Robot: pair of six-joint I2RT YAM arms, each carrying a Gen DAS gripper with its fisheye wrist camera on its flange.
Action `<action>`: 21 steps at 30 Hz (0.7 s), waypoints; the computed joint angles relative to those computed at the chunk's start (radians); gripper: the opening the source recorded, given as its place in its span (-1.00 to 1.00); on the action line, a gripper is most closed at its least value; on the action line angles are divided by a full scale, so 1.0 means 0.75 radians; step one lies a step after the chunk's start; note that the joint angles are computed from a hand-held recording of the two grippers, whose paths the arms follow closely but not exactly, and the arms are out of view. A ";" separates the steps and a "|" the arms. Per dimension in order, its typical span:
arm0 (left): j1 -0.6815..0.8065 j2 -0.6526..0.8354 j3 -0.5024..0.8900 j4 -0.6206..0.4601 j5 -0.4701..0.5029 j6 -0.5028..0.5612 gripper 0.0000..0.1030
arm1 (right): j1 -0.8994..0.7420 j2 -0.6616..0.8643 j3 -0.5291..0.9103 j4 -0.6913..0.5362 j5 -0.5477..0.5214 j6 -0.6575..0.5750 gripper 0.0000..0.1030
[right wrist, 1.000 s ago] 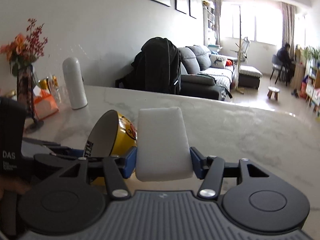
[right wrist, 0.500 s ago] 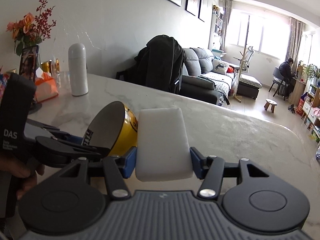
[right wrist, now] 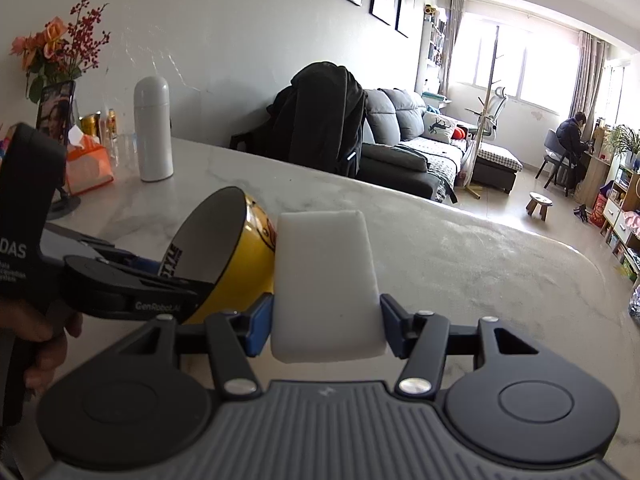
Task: Clean bowl
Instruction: 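Hold the tilted bowl with the left gripper while the right gripper wipes the sponge inside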
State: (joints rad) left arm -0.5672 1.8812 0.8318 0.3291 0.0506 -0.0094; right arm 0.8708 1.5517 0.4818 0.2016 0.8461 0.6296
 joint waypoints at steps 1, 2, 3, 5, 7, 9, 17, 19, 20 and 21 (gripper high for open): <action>-0.001 -0.001 -0.001 0.000 -0.001 0.000 -0.10 | 0.001 -0.002 0.002 -0.002 0.001 0.001 0.15; -0.002 -0.001 -0.001 0.000 -0.002 0.001 -0.10 | 0.003 -0.006 0.003 -0.003 0.004 0.001 0.15; -0.003 -0.002 -0.002 0.000 -0.003 0.002 -0.10 | 0.008 -0.017 0.007 -0.005 0.013 -0.007 0.15; -0.004 -0.003 -0.004 0.000 -0.004 0.001 -0.10 | 0.019 -0.033 0.007 0.001 0.026 -0.020 0.15; -0.005 -0.005 -0.006 0.000 -0.007 0.002 -0.10 | 0.028 -0.055 0.006 0.013 0.035 -0.045 0.15; -0.007 -0.009 -0.009 0.000 -0.008 0.001 -0.10 | 0.041 -0.064 0.010 0.022 0.047 -0.069 0.15; -0.015 -0.014 -0.019 0.006 -0.020 -0.007 -0.06 | 0.025 -0.023 -0.014 0.032 0.023 -0.024 0.15; -0.015 -0.015 -0.018 0.006 -0.020 -0.007 -0.06 | 0.014 -0.016 -0.022 0.034 0.009 -0.006 0.15; -0.015 -0.015 -0.018 0.006 -0.020 -0.007 -0.06 | 0.009 -0.013 -0.025 0.034 0.002 0.002 0.15; -0.015 -0.015 -0.018 0.005 -0.020 -0.009 -0.06 | 0.004 -0.009 -0.029 0.034 -0.005 0.010 0.15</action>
